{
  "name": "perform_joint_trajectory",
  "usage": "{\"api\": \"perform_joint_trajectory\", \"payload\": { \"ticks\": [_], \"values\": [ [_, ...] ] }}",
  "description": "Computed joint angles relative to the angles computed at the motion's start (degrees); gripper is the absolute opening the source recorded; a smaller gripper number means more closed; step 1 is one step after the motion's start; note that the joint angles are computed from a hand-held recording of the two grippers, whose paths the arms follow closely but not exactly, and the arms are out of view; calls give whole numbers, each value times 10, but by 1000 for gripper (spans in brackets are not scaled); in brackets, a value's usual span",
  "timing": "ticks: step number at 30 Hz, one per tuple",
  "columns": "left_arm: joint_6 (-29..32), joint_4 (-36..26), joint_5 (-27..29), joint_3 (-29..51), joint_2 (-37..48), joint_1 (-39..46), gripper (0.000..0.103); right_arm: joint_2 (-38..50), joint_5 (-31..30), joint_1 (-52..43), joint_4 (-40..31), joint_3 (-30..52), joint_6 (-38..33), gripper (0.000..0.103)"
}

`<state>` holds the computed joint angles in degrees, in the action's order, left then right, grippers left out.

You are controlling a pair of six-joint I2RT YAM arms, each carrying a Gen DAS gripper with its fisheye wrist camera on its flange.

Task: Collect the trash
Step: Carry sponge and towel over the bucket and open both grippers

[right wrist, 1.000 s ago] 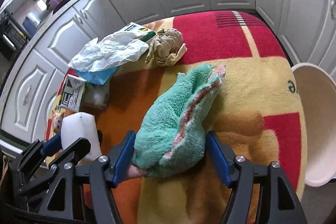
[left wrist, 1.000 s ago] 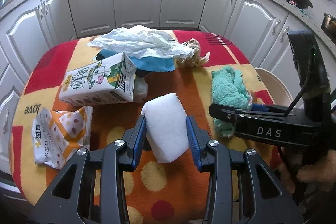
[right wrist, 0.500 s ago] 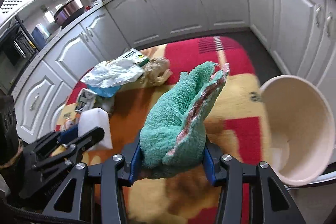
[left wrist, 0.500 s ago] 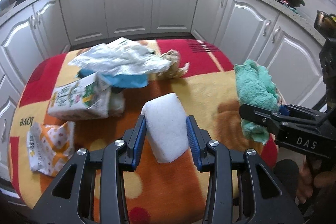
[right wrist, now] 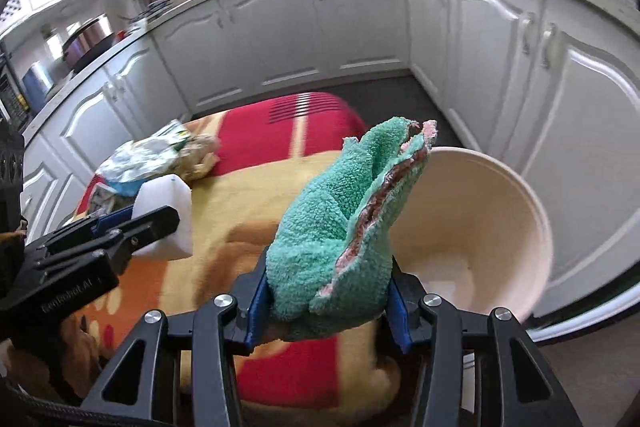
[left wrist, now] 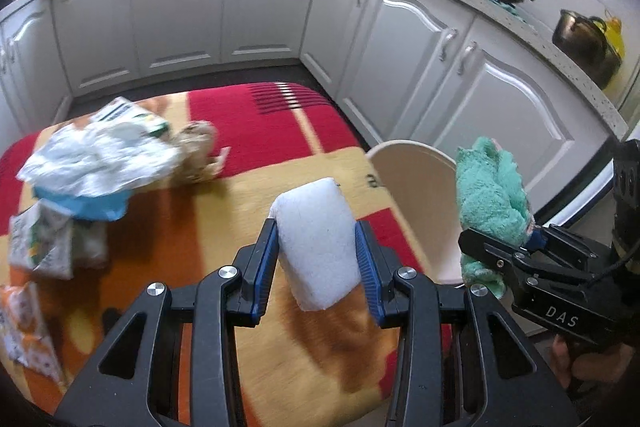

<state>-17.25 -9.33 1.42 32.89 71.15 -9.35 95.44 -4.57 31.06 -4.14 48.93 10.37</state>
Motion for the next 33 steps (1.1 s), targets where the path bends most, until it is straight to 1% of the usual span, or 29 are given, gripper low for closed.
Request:
{"api": "perform_joint_trajectory", "payload": {
  "ticks": [6, 9, 14, 27, 33],
  "values": [
    [-11, 19, -14, 56, 86, -52, 36, -6, -16, -69, 5, -23, -16, 48],
    [-14, 26, -26, 81, 123, -77, 36, 2, -19, -99, 6, -26, -24, 48],
    [-15, 35, -29, 124, 180, -97, 36, 28, -28, -132, 15, -22, -28, 48],
    [-15, 42, -30, 212, 292, -124, 36, 91, -33, -171, 16, 1, -38, 48],
    [-12, 48, 0, 236, 328, -118, 37, 114, -27, -178, 16, 15, -37, 48]
  ]
}}
